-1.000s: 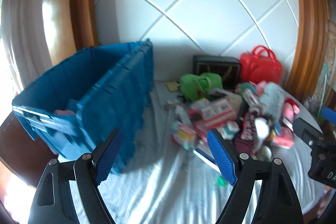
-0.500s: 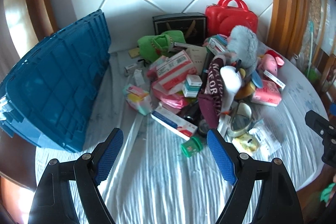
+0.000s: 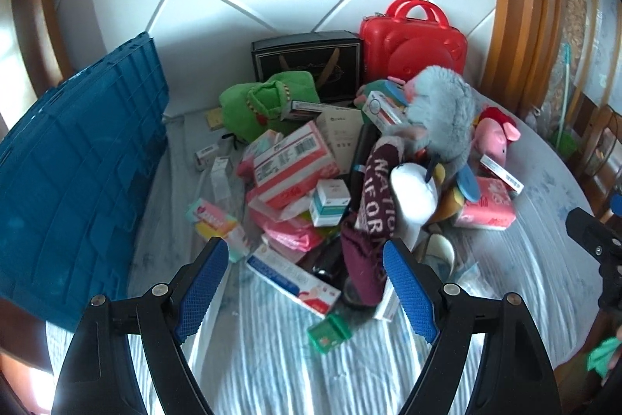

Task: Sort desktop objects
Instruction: 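Grasp the maroon hat with the left tool while the right tool grasps the grey plush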

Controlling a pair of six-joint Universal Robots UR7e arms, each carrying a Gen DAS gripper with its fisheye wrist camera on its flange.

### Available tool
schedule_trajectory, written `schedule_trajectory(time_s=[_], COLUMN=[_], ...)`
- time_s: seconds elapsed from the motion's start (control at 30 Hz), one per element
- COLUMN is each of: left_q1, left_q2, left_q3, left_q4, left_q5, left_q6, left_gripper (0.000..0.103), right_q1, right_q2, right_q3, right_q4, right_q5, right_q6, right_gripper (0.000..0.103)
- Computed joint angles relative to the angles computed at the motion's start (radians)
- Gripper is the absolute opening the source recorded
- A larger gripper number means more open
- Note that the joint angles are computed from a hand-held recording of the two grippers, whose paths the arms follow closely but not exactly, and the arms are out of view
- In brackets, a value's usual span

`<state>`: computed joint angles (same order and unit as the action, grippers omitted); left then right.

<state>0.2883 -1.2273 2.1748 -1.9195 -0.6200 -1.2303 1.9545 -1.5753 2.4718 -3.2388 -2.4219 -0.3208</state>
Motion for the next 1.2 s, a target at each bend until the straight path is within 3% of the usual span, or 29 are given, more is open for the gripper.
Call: schedule_trajectory(time_s=[0.33, 0.53, 0.77, 0.8, 0.83, 0.93, 1.0, 1.07, 1.2], left_q1=[0.148, 0.241, 0.325, 0.336, 0.344, 0.363, 0.375, 0.39, 0.406], left_q2=[0.203, 0.314, 0.392, 0.403, 0.414, 0.439, 0.451, 0.458, 0.469], left_q3=[-0.116, -0.172, -0.238, -0.249, -0.259, -0.286, -0.302, -0.309, -0.319], left_q4=[-0.17, -0.207, -0.241, -0.249, -0.255, -0.279, -0.296, -0.319, -0.349], left_q5=[0.036, -0.016, 0.001, 0.004, 0.01, 0.037, 0.048, 0.049, 0.055], left_q6=[0.093, 0.148, 0.214, 0.228, 0.238, 0.274, 0.296, 0.314, 0.339], left_gripper=[0.081, 0.058, 0.057, 0.054, 0.043, 0.041, 0.041, 0.04, 0.04], right_q1=[-0.194, -0.284, -0.319, -0.322, -0.326, -0.337, -0.344, -0.354, -0.362], right_q2=[0.114, 0.193, 0.286, 0.298, 0.312, 0.362, 0.392, 0.414, 0.437], right_q3=[-0.167, -0.235, -0.311, -0.321, -0.333, -0.376, -0.402, -0.426, -0.453], right_q4=[-0.009, 0.049, 0.059, 0.058, 0.059, 0.062, 0.062, 0.08, 0.08], right_q5=[0.21, 0.3, 0.347, 0.351, 0.354, 0.36, 0.368, 0.378, 0.409], right_q6=[-0.193, -0.211, -0.195, -0.194, -0.193, -0.196, -0.196, -0.192, -0.202], right_gripper=[0.103, 0.103, 0.103, 0.103, 0.103, 0.102, 0.092, 0.074, 0.072])
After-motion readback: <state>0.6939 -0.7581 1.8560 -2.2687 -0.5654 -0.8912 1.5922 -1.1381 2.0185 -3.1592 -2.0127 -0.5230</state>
